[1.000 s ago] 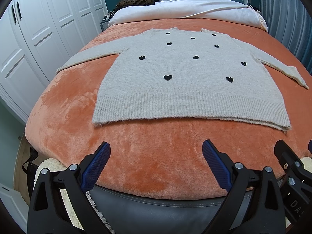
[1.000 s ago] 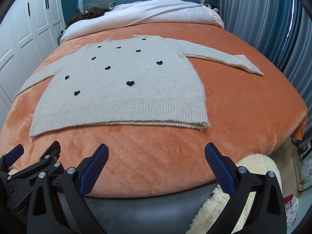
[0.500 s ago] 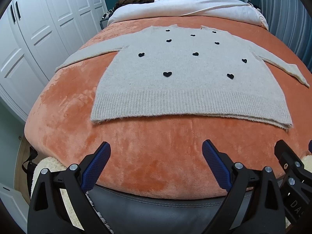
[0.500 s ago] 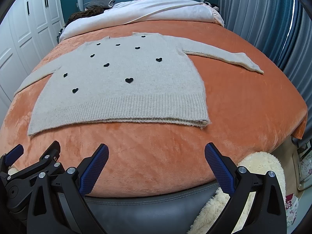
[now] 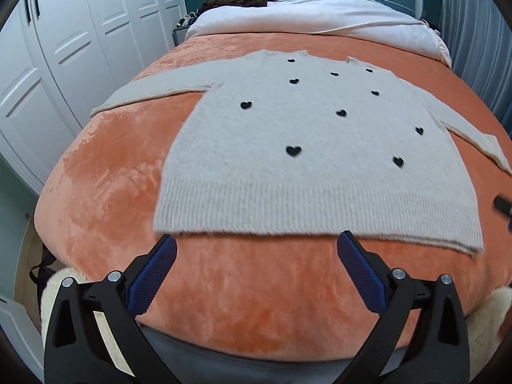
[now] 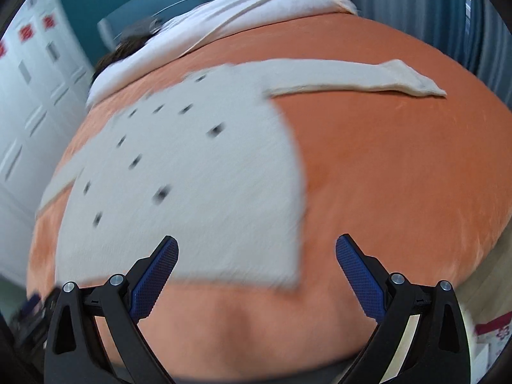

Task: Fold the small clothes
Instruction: 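Grasp the sweater's side edge with the right gripper and fold it across the body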

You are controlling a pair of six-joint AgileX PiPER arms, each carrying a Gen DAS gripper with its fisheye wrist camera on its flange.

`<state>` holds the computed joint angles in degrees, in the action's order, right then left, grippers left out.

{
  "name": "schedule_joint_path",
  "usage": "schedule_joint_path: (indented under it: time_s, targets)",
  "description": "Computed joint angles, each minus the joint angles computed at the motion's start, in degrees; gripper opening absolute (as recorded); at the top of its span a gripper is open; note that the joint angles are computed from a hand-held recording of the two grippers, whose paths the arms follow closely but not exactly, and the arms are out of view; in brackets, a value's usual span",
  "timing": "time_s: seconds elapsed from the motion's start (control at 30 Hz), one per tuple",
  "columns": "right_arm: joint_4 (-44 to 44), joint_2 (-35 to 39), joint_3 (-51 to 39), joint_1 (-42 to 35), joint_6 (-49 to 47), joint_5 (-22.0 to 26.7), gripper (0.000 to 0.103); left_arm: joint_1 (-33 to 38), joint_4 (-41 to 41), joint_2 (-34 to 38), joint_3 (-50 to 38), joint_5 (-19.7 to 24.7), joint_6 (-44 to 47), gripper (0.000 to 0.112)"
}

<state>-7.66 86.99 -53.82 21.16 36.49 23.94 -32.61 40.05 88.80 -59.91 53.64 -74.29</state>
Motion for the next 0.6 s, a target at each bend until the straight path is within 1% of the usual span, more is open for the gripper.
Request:
schedule_joint_path:
  time_s: [0.1, 0.17, 0.23, 0.27, 0.33, 0.4, 0.43, 0.47, 0.5, 0.53, 0.57, 0.6]
  targets:
    - [11.20, 9.90, -10.62, -14.89, -15.98, 0.14, 0.098, 2.81, -0.57, 2.47, -2.32, -1.73, 2.74, 0.098]
    - [15.70, 18.16, -20.27, -22.64, -20.31, 2.03, 0.098, 3.97, -1.01, 4.84, -4.50, -2.59, 4.53, 0.098]
    - [19.40, 26.04, -29.93, -28.64, -21.26, 4.57, 0.098, 4.67, -1.72, 7.33, -6.76, -3.86, 6.62, 0.098]
    - [21.43, 30.62, -35.66, -31.60, -20.49, 6.26, 0.098, 4.90, -2.12, 8.37, -7.62, -4.61, 7.48, 0.098]
    - [23.67, 37.94, -45.48, -35.20, -17.33, 10.13, 0.097, 5.47, -3.67, 10.93, -9.71, -5.84, 9.72, 0.098]
    - [21.56, 44.98, -55.85, -36.99, -10.44, 14.02, 0.096, 6.04, -5.48, 13.48, -11.73, -6.68, 12.01, 0.098]
    - [20.49, 46.84, -58.74, -37.11, -8.64, 14.89, 0.095, 6.27, -6.26, 15.02, -12.89, -6.80, 13.01, 0.098]
    - [18.75, 49.80, -63.76, -36.97, -6.68, 16.84, 0.090, 6.54, -7.21, 16.61, -14.08, -6.80, 14.23, 0.098]
    - [16.86, 53.03, -69.49, -36.56, -5.16, 19.53, 0.083, 6.68, -7.80, 17.45, -14.51, -7.04, 14.94, 0.098]
    - [15.17, 55.98, -75.22, -36.08, -3.76, 22.94, 0.078, 6.96, -8.61, 18.79, -15.34, -7.20, 16.06, 0.098]
    - [13.24, 59.12, -80.95, -35.45, -2.73, 25.30, 0.066, 7.10, -8.86, 19.91, -15.94, -7.21, 16.62, 0.098]
    - [10.69, 62.08, -86.68, -34.71, -1.38, 27.44, 0.048, 7.25, -9.01, 20.72, -16.34, -7.36, 17.02, 0.098]
